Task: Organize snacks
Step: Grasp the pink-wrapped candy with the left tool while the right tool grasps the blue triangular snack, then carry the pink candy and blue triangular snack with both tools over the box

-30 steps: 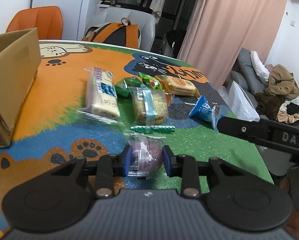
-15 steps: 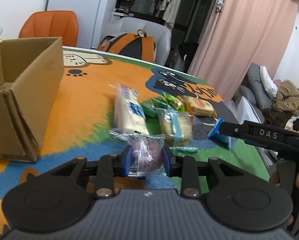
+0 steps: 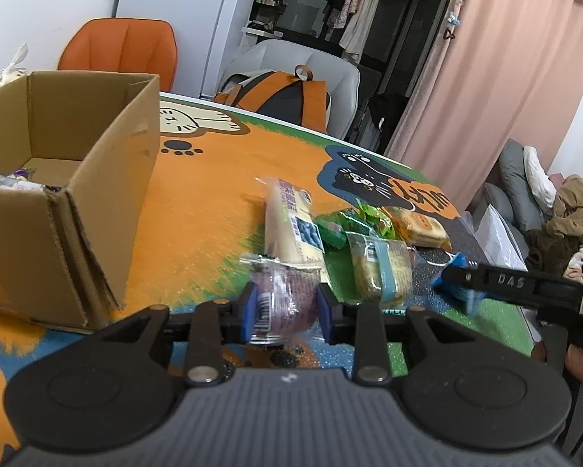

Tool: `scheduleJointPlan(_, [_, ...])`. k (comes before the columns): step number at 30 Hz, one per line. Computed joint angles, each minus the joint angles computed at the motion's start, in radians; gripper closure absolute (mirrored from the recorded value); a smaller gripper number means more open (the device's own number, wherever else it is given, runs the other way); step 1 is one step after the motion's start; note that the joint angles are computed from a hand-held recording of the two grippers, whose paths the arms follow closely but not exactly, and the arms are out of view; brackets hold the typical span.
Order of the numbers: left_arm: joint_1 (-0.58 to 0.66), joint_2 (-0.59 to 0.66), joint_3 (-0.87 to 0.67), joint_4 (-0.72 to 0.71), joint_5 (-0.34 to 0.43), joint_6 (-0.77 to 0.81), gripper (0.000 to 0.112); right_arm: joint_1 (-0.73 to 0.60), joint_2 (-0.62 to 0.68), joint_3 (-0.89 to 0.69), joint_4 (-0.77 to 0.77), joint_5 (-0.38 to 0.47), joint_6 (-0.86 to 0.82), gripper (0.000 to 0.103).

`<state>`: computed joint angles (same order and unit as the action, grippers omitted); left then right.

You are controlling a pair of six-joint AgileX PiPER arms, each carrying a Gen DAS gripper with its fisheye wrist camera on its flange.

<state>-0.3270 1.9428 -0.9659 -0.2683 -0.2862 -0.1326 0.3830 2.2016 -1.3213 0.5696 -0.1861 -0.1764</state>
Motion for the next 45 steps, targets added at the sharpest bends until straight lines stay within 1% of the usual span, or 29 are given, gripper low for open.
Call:
scheduleJointPlan(1, [0.001,-0.003,0.003,0.002,-0.002,-0.002,0.081,-0.002,0.003,-0.004,-0.012,0.009,0.015,0.071])
scheduleJointPlan(3, [0.006,-0.007,0.007,0.012,-0.003,-0.011,0.081,-0.005,-0.002,0.011,-0.119,-0.001,0.128,0.072])
scheduleJointPlan(5, [0.008,-0.012,0.012,0.015,-0.004,-0.018,0.081,0.0,-0.012,0.037,-0.191,-0.03,0.194,0.073])
scheduleJointPlan(13, [0.011,-0.051,0.052,0.022,-0.029,-0.03,0.081,0.023,-0.071,0.12,-0.318,-0.1,0.311,0.074])
scheduleJointPlan(20, [0.015,-0.103,0.086,0.0,-0.05,-0.01,0.081,0.057,-0.118,0.149,-0.342,-0.124,0.329,0.074])
scheduleJointPlan(23, [0.02,-0.13,0.099,-0.003,-0.054,-0.003,0.081,0.076,-0.137,0.154,-0.327,-0.133,0.307,0.075])
scheduleJointPlan(26, [0.03,-0.165,0.116,0.014,-0.057,-0.006,0.081,0.092,-0.151,0.151,-0.351,-0.135,0.325,0.074])
scheduleJointPlan(33, [0.064,-0.246,0.147,0.033,-0.065,0.008,0.081,0.138,-0.17,0.122,-0.342,-0.132,0.291,0.075])
scheduleJointPlan(35, [0.078,-0.263,0.15,0.052,-0.063,-0.006,0.081,0.15,-0.174,0.112,-0.343,-0.134,0.286,0.075])
scheduleJointPlan(45, [0.147,-0.324,0.167,0.055,-0.06,0.009,0.081,0.205,-0.163,0.044,-0.346,-0.119,0.273,0.075])
